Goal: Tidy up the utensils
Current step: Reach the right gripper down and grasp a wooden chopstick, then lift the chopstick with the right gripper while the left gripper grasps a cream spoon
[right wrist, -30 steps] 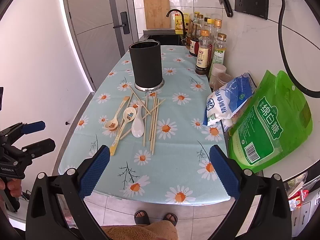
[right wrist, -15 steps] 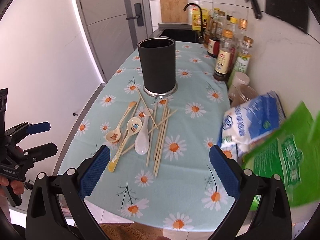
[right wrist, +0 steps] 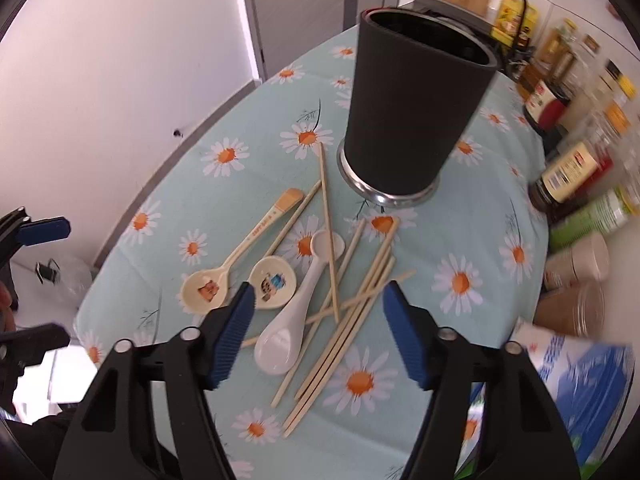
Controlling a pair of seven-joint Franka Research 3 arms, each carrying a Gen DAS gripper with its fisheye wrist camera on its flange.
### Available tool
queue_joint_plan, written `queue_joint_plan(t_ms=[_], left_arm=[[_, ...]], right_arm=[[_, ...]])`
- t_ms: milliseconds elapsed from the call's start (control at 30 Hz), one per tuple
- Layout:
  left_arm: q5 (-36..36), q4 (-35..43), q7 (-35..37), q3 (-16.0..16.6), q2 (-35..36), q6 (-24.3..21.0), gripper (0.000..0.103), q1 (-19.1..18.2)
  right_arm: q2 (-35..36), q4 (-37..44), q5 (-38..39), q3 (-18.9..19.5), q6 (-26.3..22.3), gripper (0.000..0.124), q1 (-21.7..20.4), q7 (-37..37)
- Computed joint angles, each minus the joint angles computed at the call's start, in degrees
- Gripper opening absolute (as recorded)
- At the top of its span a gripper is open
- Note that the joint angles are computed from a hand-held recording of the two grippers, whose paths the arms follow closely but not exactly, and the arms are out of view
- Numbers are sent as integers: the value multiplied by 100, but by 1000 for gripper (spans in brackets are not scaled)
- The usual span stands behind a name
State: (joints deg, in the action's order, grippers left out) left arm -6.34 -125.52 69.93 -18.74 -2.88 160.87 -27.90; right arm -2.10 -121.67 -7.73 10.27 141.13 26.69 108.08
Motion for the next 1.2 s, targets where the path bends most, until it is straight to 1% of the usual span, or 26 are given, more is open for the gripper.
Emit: queue_joint_plan(t_ms=[167, 200, 267, 300, 333, 400, 433, 467, 600, 767, 800, 833, 867, 967, 1000, 1067, 1100, 1133, 1200], left_arm=[[-138, 150, 248, -31, 288, 97, 97, 11], [-208, 208, 336, -48, 361, 102, 97, 24], [-293, 334, 456, -90, 535, 121, 97, 63], [-335, 392, 503, -116, 615, 123, 97, 90], [-416, 455, 569, -147, 704, 113, 96, 125], [-699, 579, 772, -232, 883, 120, 96, 224], [-729, 614, 766, -256, 931, 104, 96, 256], [-724, 643, 746, -268, 977, 103, 96, 284], [-891, 702, 840, -353, 1075, 141, 96, 432], [-973, 749, 904, -399, 1132, 146, 96, 530], [-996, 751, 927, -411, 1139, 146, 96, 546], [-1056, 749, 985, -435, 1144, 147, 96, 571], [-1091, 751, 1025, -447, 1150, 135, 96, 589], [-1073, 751, 1024, -442, 1158, 92, 96, 588], [-1085, 762, 1050, -446, 1171, 81, 96, 595], [-1030, 782, 1047, -433, 1189, 44, 96, 587], [-1006, 795, 1036, -427, 1197, 22, 96, 584], [-1003, 813, 1048, -432, 1208, -1, 96, 587], [-937, 850, 1025, -419, 1230, -46, 96, 575]], right_arm=[[747, 834, -28, -85, -484, 53, 57, -444], [903, 1023, -40, -108, -625, 49, 85, -545], [1178, 1363, -129, -169, -881, 46, 159, -647], [1309, 1527, -138, -194, -992, 37, 189, -739], [1425, 1675, -140, -220, -1113, 31, 218, -827], [1663, 1980, -203, -283, -1357, 30, 293, -914], [1771, 2124, -201, -303, -1488, 24, 323, -992], [1880, 2273, -201, -321, -1631, 23, 354, -1074], [2293, 2858, -269, -428, -2165, 22, 491, -1219], [2801, 3612, -294, -560, -2809, 22, 607, -1341], [2893, 3748, -308, -589, -2912, 21, 630, -1340], [3076, 4006, -323, -614, -3059, 17, 662, -1351], [3179, 4161, -312, -634, -3188, 15, 679, -1382], [3412, 4486, -273, -690, -3419, 14, 741, -1357], [3527, 4648, -236, -707, -3479, 9, 731, -1378], [3720, 4956, -150, -731, -3647, 7, 721, -1415], [3750, 4998, -115, -743, -3668, 7, 727, -1410], [3688, 4841, -90, -752, -3579, 6, 710, -1424], [3772, 4943, -89, -775, -3594, 6, 734, -1400]])
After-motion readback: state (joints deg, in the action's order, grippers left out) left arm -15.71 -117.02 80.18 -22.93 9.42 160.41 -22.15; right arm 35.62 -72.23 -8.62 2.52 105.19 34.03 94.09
